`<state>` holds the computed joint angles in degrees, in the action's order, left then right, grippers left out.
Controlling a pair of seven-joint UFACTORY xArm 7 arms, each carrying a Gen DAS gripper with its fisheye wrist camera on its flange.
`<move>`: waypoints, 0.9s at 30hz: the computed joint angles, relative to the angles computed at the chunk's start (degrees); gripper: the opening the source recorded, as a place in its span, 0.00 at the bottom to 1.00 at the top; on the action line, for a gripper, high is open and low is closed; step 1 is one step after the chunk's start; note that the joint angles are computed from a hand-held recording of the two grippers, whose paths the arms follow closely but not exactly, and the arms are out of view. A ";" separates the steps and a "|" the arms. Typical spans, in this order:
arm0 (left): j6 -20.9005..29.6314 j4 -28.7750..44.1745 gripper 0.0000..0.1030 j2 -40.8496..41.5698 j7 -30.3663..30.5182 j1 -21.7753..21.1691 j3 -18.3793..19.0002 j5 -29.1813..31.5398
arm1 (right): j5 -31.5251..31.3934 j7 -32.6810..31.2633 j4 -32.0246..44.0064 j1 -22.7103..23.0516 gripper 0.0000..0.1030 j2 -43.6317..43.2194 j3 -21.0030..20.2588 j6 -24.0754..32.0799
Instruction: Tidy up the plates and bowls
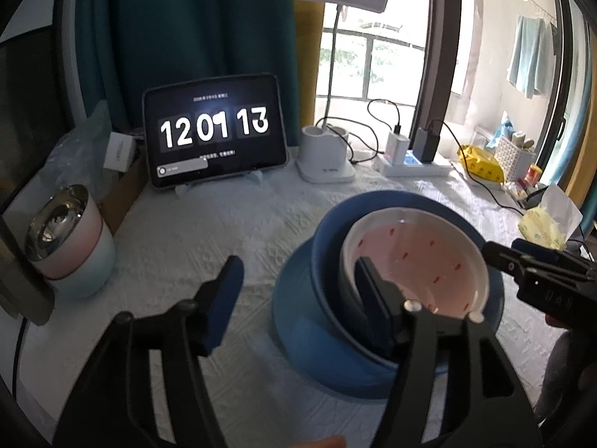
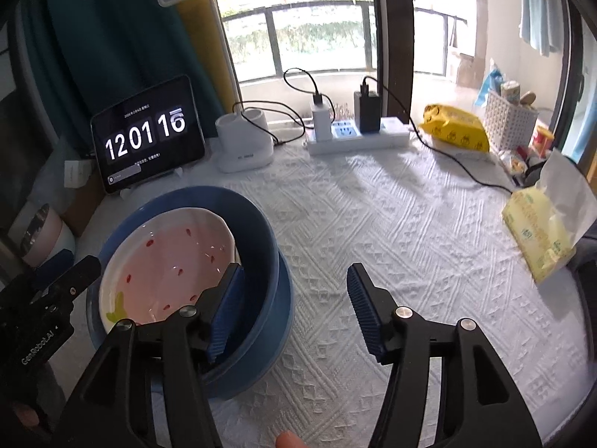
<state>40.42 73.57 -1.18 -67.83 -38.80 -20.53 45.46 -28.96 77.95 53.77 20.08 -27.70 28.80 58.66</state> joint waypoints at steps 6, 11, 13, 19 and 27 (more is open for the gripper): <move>0.73 -0.89 0.70 -2.92 -1.28 0.11 -1.32 1.59 | -0.38 -0.08 0.70 0.14 0.59 -1.24 0.94 1.57; 0.80 -1.87 0.79 -5.94 -2.69 0.89 -3.45 3.61 | -1.38 -0.05 2.07 -0.19 0.60 -2.51 2.63 3.72; 0.92 -2.30 0.81 -7.25 -3.68 1.43 -4.51 4.48 | -1.73 -0.05 2.68 -0.35 0.60 -2.92 3.45 4.66; -1.06 -3.87 0.84 -11.16 -6.43 3.69 -7.32 5.65 | -2.99 -0.32 5.25 -0.88 0.60 -4.34 6.81 8.98; -2.82 -6.08 0.84 -16.17 -7.26 7.16 -11.41 5.26 | -3.27 -0.15 8.12 -2.34 0.61 -7.81 11.08 12.66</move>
<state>37.60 67.50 -17.35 -75.09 -31.64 -31.94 50.73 -32.23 77.80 61.89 17.74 -35.51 39.89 71.32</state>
